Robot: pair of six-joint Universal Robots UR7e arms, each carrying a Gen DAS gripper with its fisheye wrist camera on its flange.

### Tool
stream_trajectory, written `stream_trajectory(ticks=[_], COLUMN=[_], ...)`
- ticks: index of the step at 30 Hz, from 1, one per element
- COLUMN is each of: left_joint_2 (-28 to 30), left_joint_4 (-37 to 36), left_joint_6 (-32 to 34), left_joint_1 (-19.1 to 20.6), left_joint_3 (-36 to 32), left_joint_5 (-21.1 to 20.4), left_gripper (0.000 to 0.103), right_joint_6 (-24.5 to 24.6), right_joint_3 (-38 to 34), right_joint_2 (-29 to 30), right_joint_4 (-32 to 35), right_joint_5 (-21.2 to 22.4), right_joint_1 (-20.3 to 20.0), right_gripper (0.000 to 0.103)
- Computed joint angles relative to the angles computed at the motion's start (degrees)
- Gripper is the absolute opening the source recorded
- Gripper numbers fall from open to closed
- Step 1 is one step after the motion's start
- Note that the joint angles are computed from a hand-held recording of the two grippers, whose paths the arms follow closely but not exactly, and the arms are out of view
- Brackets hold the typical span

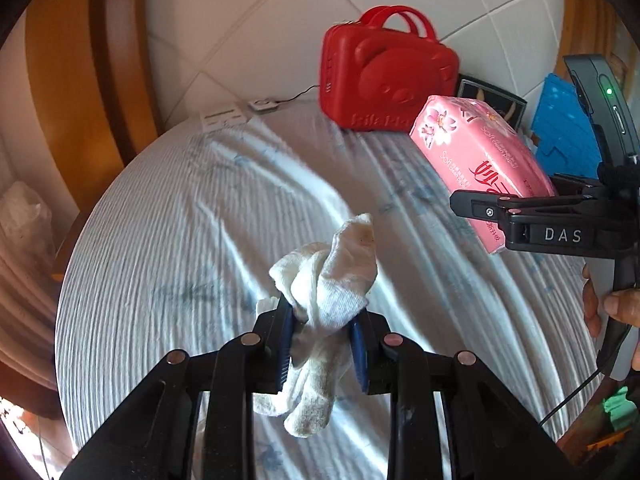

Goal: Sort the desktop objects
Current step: 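Lift and carry the cloth and tissue pack over the blue crate with both tools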

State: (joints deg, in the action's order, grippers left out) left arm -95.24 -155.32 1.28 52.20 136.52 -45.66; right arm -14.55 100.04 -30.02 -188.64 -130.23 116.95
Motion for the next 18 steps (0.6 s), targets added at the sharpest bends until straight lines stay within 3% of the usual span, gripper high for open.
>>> stream_trajectory(ticks=[6, 10, 18], left_joint_2=[7.49, 14.17, 33.59], left_joint_4=[-4.06, -7.76, -14.92], left_joint_6=[4.56, 7.09, 8.82], left_joint_1=[-8.83, -15.51, -27.84], left_joint_3=[-3.89, -7.47, -21.83], left_joint_5=[-4.14, -7.89, -16.91], left_gripper=[0.024, 0.024, 0.024], right_joint_6=[-0.24, -3.30, -22.66], right_joint_3=[10.78, 17.84, 24.25], right_joint_2=[-11.70, -21.12, -41.53], right_joint_4=[-11.95, -21.27, -37.43], right_joint_5=[-5.83, -11.02, -21.96], right_joint_1=[1.58, 3.35, 5.50], right_gripper=[0.080, 0.080, 0.080])
